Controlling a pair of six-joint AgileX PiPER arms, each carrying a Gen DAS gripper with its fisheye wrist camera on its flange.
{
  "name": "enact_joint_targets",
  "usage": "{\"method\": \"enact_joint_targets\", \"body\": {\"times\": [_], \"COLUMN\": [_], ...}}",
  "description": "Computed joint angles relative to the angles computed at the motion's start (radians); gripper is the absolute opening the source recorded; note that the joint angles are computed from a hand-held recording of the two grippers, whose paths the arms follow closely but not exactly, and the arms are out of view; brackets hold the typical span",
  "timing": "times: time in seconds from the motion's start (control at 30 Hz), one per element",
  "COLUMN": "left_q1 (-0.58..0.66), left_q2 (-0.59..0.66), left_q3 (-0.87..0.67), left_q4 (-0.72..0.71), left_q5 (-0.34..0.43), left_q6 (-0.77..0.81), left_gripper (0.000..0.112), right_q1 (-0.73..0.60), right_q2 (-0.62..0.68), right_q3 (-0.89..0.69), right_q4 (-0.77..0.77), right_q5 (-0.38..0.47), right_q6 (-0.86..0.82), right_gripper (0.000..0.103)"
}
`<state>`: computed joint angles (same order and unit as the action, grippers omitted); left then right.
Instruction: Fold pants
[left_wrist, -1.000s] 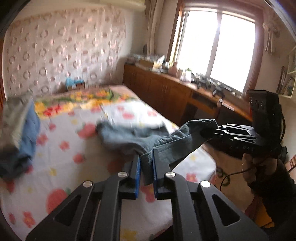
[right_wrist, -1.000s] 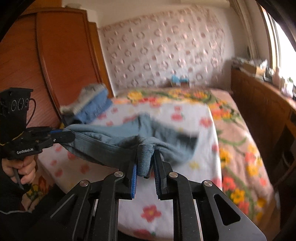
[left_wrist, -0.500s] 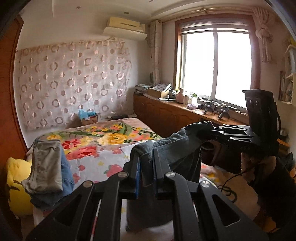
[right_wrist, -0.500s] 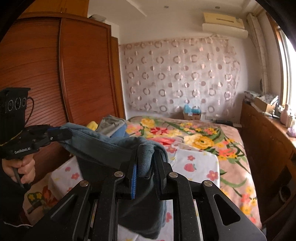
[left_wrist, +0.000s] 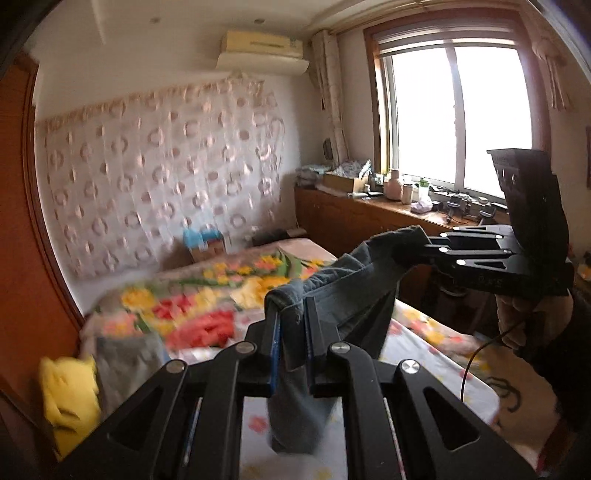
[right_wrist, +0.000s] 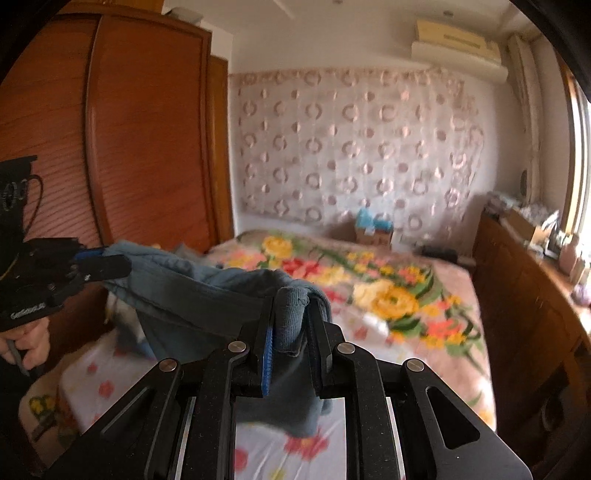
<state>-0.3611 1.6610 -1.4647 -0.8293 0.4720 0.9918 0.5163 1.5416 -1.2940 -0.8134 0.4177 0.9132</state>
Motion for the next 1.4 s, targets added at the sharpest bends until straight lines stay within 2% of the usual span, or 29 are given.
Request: {"method": "enact_joint_targets", "body": {"times": [0.13, 0.37, 0.63, 0.9, 1.23, 1.4], "left_q1": [0.015, 0.039, 0.017, 0.032, 0.042, 0.04], "left_q2": [0.054, 0.099, 0.074, 0.061, -0.025, -0.076], "left_q3": [-0.057, 0.075, 0.174, 0.215, 0.413, 0.52], "left_q4": [0.049, -0.011, 0.018, -0.027, -0.186, -0.27], "left_q5": [0.02, 0.005, -0.034, -0.021, -0.038, -0.05], "left_q6": [-0.035, 0.027, 0.023, 0.077, 0.259, 0.35], "left_gripper": [0.008, 0.008, 0.008, 0.008, 0.008, 0.008], "right_q1": [-0.031, -0.028, 0.017, 0.03, 0.108, 0.165], "right_q2": [0.054, 0.142, 0.194, 0.201, 0.131, 0.082], "right_q3": [-0.073, -0.015, 0.03, 0.024, 0.182, 0.289], "right_q4": [0.115, 0.262, 0.238, 0.285, 0.176, 0.043], "right_q5": [-0.004, -0.017, -0.014, 0.006, -0.029, -0.057], "right_q6": [-0.118, -0.221, -0.166, -0.19, -0.002, 0.201], "right_gripper": [0.013, 0.013, 0.013, 0.013, 0.013, 0.013]}}
